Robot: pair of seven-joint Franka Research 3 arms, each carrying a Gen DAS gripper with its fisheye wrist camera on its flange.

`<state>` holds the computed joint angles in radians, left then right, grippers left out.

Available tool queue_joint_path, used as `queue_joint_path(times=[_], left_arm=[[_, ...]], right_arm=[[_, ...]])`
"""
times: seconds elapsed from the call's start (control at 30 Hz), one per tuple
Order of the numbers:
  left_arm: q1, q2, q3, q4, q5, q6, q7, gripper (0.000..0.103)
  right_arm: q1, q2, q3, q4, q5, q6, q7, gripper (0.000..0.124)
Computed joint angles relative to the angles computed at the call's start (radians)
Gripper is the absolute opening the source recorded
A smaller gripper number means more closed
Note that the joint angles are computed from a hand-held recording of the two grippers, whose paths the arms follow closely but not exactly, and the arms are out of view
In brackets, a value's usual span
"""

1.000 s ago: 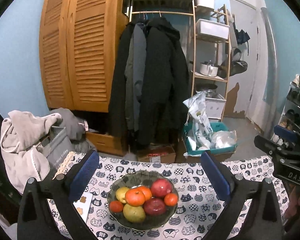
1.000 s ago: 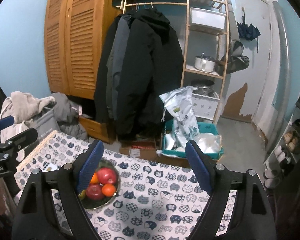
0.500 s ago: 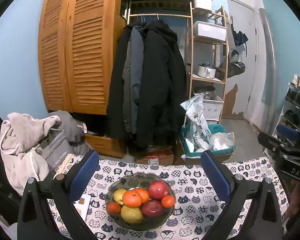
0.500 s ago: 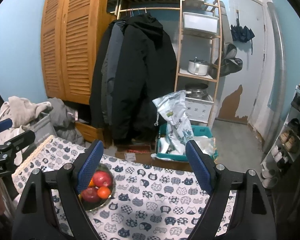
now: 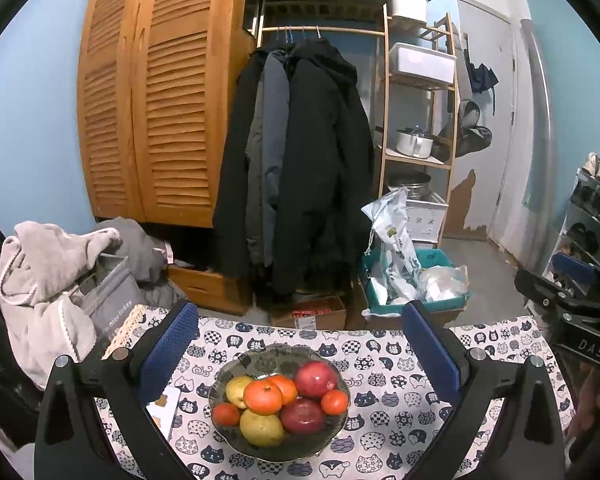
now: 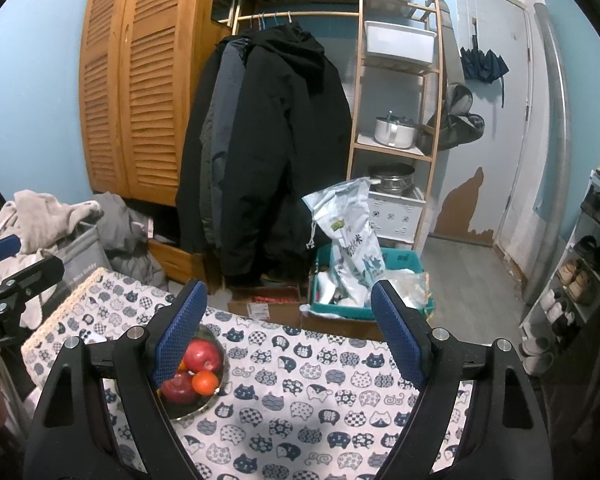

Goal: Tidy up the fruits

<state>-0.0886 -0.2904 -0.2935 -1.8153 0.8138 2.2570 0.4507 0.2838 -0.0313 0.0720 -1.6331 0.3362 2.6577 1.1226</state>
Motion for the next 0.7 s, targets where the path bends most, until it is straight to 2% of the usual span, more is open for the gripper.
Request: queue_joint_path(times=[0.7], left_arm=[[-0.001, -0.001, 0.001, 0.003, -0.007, -0.005, 0.005, 0.103]], right_arm=[[0.0, -0.002, -0.001, -0.007, 0.004, 0.006, -0.007, 0.083]])
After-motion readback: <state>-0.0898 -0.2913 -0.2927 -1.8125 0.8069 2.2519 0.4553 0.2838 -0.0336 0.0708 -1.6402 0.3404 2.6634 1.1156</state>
